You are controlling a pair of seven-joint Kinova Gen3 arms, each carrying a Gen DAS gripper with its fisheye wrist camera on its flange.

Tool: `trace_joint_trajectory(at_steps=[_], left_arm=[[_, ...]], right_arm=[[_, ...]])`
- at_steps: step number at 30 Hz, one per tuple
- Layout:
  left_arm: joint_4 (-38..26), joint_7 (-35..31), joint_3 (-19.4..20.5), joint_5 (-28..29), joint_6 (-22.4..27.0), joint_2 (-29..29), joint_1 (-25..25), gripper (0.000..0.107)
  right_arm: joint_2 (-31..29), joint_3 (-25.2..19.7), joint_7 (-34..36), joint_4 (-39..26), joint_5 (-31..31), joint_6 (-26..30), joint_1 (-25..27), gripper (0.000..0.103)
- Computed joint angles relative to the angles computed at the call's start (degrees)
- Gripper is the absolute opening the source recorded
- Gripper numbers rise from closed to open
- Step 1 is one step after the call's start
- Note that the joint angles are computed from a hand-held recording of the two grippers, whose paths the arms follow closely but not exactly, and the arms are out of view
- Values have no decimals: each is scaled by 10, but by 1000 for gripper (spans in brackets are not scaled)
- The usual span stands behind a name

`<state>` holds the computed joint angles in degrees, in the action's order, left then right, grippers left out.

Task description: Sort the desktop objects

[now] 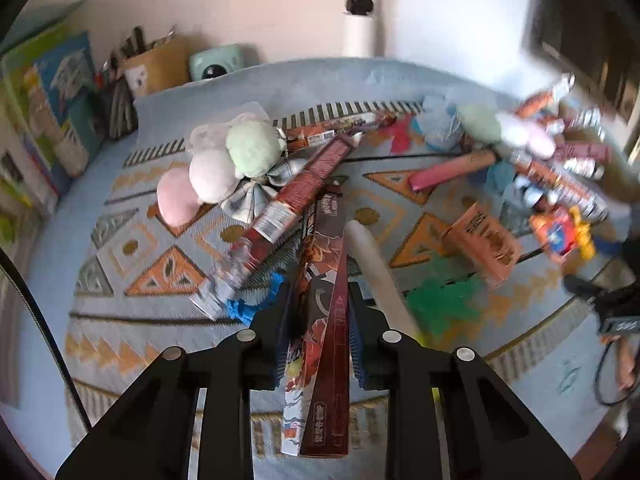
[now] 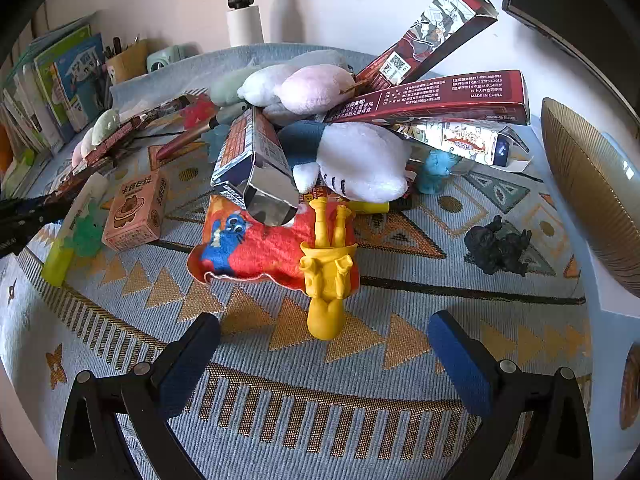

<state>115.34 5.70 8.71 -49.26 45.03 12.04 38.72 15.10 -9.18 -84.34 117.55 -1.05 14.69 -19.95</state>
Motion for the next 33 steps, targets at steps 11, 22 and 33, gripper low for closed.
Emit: trace_joint_trajectory(at_steps=[11, 22, 33], left_arm=[[45, 256, -32, -75, 109, -49, 198, 19], [107, 389, 91, -132, 93, -45, 93, 30], [95, 274, 75, -80, 48, -42, 57, 32]], right_arm=[[-48, -195, 256, -17, -222, 85, 203, 103], [40, -168, 141, -119, -74, 138, 51, 77], [94, -137, 19, -163, 53, 104, -25, 55]])
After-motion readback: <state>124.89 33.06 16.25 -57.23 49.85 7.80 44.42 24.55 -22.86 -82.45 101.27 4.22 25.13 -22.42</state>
